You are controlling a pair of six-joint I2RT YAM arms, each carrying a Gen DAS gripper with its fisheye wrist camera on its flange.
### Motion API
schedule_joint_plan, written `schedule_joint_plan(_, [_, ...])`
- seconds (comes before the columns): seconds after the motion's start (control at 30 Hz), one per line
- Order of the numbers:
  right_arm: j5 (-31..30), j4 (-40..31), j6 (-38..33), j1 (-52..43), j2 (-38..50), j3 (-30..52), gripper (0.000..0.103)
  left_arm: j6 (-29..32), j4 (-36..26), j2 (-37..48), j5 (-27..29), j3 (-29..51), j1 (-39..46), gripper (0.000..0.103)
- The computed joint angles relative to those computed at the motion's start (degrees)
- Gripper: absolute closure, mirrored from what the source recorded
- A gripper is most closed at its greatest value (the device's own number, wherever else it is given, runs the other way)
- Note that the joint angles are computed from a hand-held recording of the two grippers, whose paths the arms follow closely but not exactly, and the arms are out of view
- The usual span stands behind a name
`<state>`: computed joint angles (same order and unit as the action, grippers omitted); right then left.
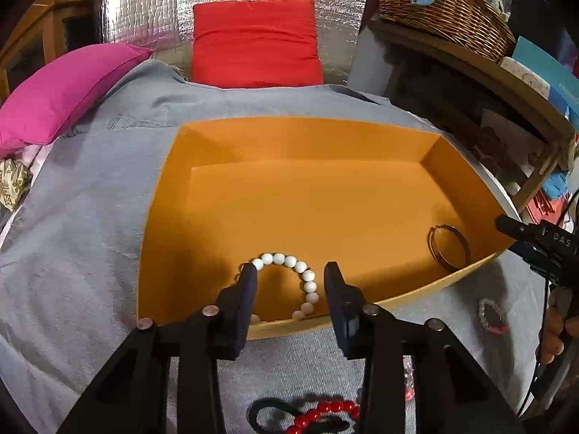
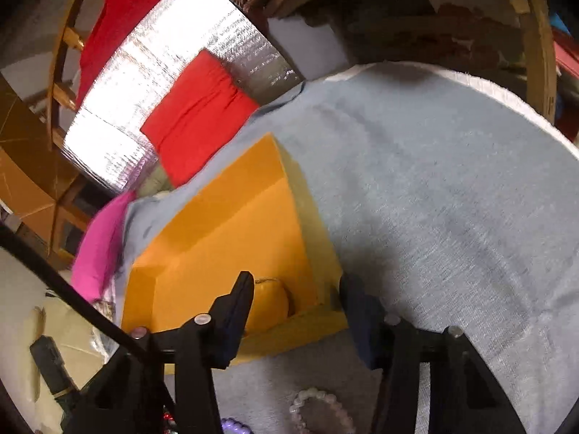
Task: Organize jewelry
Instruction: 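Open both tools to release the bracelets inside the orange box and withdraw, then move both tools back toward the remaining bracelets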
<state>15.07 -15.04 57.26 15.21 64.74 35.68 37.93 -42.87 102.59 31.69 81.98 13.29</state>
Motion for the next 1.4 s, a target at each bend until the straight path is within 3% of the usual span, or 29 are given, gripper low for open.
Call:
schedule_joint_plan(0.33, [5.0,-2.9,1.7,7.1,3.4,2.8,0.050,4.9,3.2,-4.4,-0.9,-5.9,3.7,0.071])
schedule_joint_plan(0.47, [6.1,-4.0,3.5,9.7,3.0,3.3,0.050,4.5,7.7,-6.6,-1.7,-8.9,4.9,0.066])
schedule_joint_plan(0.5, [6.2,-4.8,3.5,9.9,3.0,3.7,0.050,4.1,9.8,-8.2,-2.6,-10.6,4.9,0.061])
schedule_joint_plan(0.53, [7.3,-6.8,3.8,10.6,3.0,4.6,0.050,3.7,12.1,-10.3,-3.1,-12.6,5.4,0.050])
schedule_joint_plan(0.67, [16.5,-15.8,4.9,15.9,-0.5,7.4,0.043,3.4,17.4,-18.8,1.3,-19.0,10.4,0.028])
schedule_joint_plan(0.83, [21.5,-23.6,9.1,23.9,-7.4,7.7,0.041,3.7,13.8,-23.6,4.3,-19.1,15.5,0.025])
schedule_joint_plan(1.07, [26.2,-30.8,19.2,38.7,-5.3,9.9,0.041,8.0,7.9,-26.7,8.4,-20.0,23.5,0.025])
schedule_joint_plan(1.23, [27.0,-32.0,23.7,45.3,-0.8,11.2,0.041,10.7,4.9,-28.0,10.6,-20.5,26.3,0.025])
schedule_joint_plan(1.4, [25.2,-28.3,22.4,45.1,0.9,10.7,0.041,11.4,4.2,-27.6,11.3,-19.9,27.3,0.025])
